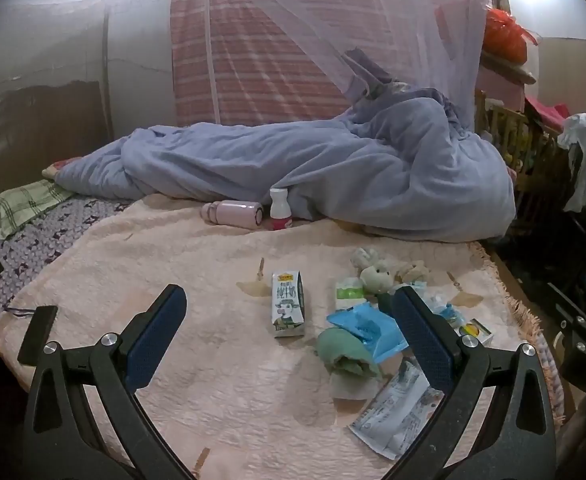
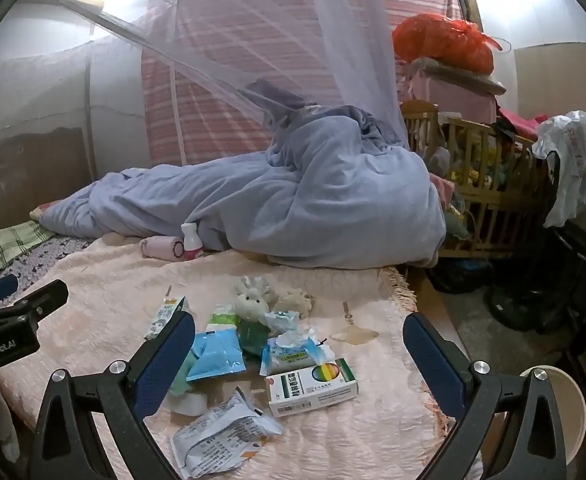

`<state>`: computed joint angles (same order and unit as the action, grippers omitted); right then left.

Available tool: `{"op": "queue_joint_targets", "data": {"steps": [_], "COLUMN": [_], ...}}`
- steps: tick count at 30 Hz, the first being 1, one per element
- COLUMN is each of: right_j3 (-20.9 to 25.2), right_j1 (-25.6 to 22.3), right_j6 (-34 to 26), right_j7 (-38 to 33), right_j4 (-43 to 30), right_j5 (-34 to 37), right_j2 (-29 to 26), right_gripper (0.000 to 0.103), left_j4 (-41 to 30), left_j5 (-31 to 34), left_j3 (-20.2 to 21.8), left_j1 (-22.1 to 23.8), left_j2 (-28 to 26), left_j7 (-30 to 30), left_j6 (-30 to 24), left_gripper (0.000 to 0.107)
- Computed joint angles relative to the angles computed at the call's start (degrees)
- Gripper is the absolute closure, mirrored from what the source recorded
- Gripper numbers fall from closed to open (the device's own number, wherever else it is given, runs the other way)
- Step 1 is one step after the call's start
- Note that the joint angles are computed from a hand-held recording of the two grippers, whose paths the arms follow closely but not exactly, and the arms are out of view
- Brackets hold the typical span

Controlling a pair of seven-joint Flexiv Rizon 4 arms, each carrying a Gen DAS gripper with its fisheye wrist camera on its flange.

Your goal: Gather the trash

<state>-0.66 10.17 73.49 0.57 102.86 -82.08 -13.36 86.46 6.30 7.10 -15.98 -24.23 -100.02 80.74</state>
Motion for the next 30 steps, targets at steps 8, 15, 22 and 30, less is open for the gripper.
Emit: {"op": "queue_joint_targets", "data": {"steps": [8, 15, 22, 30], "right_j3": [0.4, 0.0, 0.2, 0.3], "right_j1": [-0.5, 0.1, 0.7, 1.0], "right_j6": [0.1, -0.4, -1.1, -1.7], "right_j7": [0.7, -0.9, -2.5, -5.1], "right_j4": [0.0, 0.1, 0.1, 0.4], "right_j5": [-0.7, 1.1, 2.9, 5.0], "right_j2": [0.1, 0.3, 0.3, 0.4], "right_gripper": [0.000, 0.000, 0.000, 0.000], "left_j4": [2.0, 2.3, 3.0, 2.8], "left_j5": [-2.5, -3.0, -3.7, -3.6], "left_j3": [-2.2, -1.3, -1.4, -1.3], "left_j1": [1.6, 0.9, 0.9, 0.6], "left_j2": [0.5, 0.5, 0.8, 0.7], "left_j7": [1.8, 1.8, 2.6, 2.7], "left_j6": [1.9, 2.8, 2.9, 2.2], "left_gripper": [0.004, 0.004, 0.004, 0.004]}}
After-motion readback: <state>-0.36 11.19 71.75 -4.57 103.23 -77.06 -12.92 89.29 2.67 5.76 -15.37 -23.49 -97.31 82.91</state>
